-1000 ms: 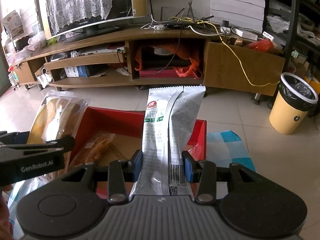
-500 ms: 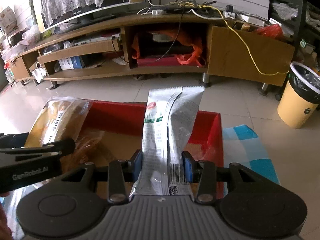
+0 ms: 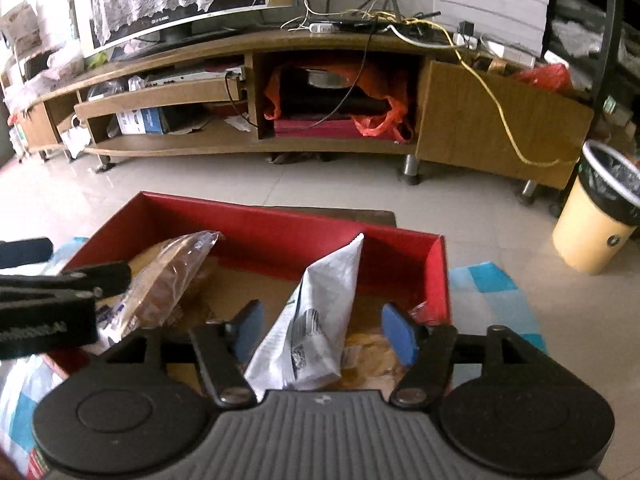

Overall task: Organize snacks
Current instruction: 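Open both tools to release the toast bag and sachet into the box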

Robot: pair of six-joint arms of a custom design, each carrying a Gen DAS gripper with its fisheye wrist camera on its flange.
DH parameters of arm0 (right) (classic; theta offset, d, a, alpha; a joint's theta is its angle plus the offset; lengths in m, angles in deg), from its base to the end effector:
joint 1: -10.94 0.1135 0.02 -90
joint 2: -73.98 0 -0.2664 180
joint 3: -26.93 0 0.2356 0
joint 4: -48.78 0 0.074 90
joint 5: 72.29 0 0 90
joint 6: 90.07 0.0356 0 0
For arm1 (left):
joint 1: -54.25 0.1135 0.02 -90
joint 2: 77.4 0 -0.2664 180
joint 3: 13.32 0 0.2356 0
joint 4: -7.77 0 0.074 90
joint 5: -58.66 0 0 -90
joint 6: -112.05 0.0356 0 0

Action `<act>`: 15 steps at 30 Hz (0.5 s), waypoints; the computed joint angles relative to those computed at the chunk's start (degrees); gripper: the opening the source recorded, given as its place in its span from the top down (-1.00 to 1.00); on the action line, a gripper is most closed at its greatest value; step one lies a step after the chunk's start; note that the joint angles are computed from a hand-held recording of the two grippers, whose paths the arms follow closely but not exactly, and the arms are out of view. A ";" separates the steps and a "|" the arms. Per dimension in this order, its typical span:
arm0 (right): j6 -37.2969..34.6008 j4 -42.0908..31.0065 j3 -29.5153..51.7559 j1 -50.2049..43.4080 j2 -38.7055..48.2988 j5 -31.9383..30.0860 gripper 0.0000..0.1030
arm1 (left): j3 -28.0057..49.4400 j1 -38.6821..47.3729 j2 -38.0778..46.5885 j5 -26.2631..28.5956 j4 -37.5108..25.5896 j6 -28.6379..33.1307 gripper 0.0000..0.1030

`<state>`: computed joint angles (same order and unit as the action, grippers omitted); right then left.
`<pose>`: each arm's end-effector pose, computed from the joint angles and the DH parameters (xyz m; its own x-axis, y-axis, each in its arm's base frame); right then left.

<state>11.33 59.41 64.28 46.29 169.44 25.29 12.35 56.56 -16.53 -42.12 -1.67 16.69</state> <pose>0.2015 0.1372 0.0981 -0.6883 -0.2480 -0.6817 -0.3721 0.9274 0.0383 0.1600 0.0131 0.1338 -0.6829 -0.1194 -0.7207 -0.2374 0.9693 0.0644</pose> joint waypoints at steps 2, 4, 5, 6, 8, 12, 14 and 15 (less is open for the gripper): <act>0.44 -0.78 -0.67 -0.02 -1.89 1.99 -0.23 | 0.59 -0.37 -3.60 -0.63 -3.88 -0.56 -0.73; 0.64 -2.80 -0.66 -1.51 -3.76 1.04 -0.23 | 1.51 -0.66 -7.33 -0.47 -8.63 -1.00 -0.74; 0.44 -4.04 -0.67 -2.19 -4.88 0.37 -0.23 | 2.07 -0.83 -9.03 -0.50 -11.07 -1.09 -0.74; 0.12 -5.10 -1.03 -2.87 -6.58 0.37 -0.23 | 2.61 -1.03 -10.88 -0.52 -13.54 -0.96 -0.74; -0.42 -7.77 -0.91 -3.86 -9.35 0.26 -0.23 | 3.35 -2.39 -14.66 -2.04 -17.90 -1.33 -0.74; -0.73 -13.23 -1.76 -5.54 -16.46 -1.33 -0.23 | 4.41 -5.81 -20.21 -4.65 -24.89 -2.24 -0.76; -0.88 -15.72 -1.84 -5.81 -19.10 -1.50 -0.23 | 4.53 -7.75 -22.59 -5.88 -28.01 -2.48 -0.77; -0.85 -16.79 -1.99 -5.82 -20.41 -1.45 -0.23 | 4.48 -9.11 -24.14 -6.79 -29.97 -2.63 -0.78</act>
